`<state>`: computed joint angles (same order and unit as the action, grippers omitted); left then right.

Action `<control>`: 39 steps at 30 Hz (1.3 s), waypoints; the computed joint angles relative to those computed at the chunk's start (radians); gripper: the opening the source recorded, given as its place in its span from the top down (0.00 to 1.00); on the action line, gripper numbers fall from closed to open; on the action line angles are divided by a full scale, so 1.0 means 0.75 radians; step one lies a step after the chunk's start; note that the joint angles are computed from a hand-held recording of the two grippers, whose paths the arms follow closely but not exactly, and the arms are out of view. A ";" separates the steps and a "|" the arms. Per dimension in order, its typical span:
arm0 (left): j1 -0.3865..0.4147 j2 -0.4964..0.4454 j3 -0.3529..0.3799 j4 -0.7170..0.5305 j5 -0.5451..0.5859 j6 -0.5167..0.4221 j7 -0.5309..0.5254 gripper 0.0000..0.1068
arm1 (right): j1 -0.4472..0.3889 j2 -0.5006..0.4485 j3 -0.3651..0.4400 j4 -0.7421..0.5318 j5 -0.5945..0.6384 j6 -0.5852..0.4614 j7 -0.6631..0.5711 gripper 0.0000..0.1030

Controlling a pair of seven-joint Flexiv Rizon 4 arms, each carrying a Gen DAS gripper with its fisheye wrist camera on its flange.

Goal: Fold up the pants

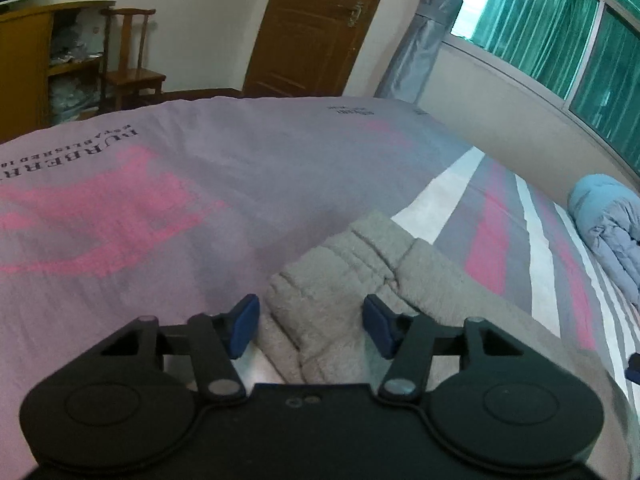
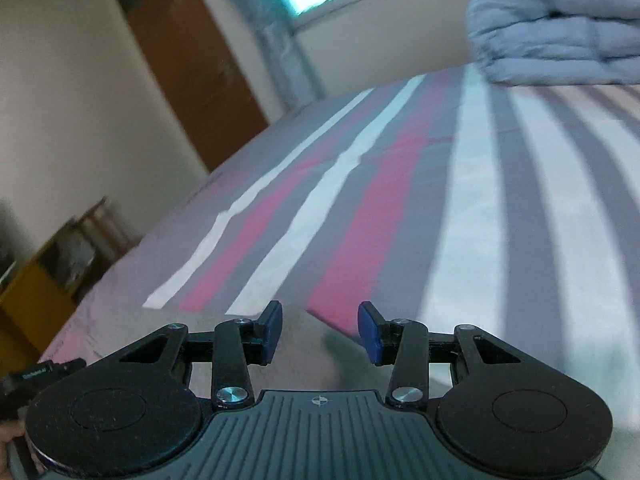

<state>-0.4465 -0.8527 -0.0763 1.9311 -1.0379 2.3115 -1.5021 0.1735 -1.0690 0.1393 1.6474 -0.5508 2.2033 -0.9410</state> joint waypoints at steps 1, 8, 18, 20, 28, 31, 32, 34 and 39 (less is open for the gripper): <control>-0.003 -0.001 0.001 -0.005 -0.008 0.001 0.002 0.57 | -0.004 -0.024 0.012 -0.042 -0.042 -0.028 0.006 0.58; -0.023 -0.010 0.005 -0.030 -0.072 -0.001 0.076 0.67 | -0.154 -0.110 0.183 -0.172 -0.470 -0.293 0.015 0.59; -0.006 -0.057 -0.058 -0.112 -0.205 0.057 0.292 0.72 | -0.012 -0.120 0.081 -0.212 -0.234 -0.370 -0.116 0.97; 0.011 -0.028 -0.069 -0.086 -0.190 0.037 0.313 0.69 | 0.011 -0.115 0.070 -0.205 -0.161 -0.357 -0.150 0.93; -0.037 0.050 -0.091 0.058 -0.151 0.188 0.288 0.25 | 0.106 0.105 -0.099 0.248 0.312 0.207 -0.292 0.47; -0.064 0.017 -0.097 0.025 -0.138 0.167 0.347 0.22 | 0.145 0.162 -0.137 0.454 0.445 0.348 -0.411 0.47; -0.059 0.000 -0.127 -0.018 -0.218 0.128 0.454 0.22 | 0.167 0.162 -0.149 0.500 0.507 0.394 -0.455 0.47; -0.052 -0.017 -0.133 -0.046 -0.296 0.033 0.517 0.19 | 0.255 0.172 -0.206 0.547 0.683 0.340 -0.533 0.47; -0.076 0.043 -0.099 0.075 -0.164 0.127 0.312 0.25 | 0.214 0.196 -0.190 0.621 0.898 0.313 -0.482 0.50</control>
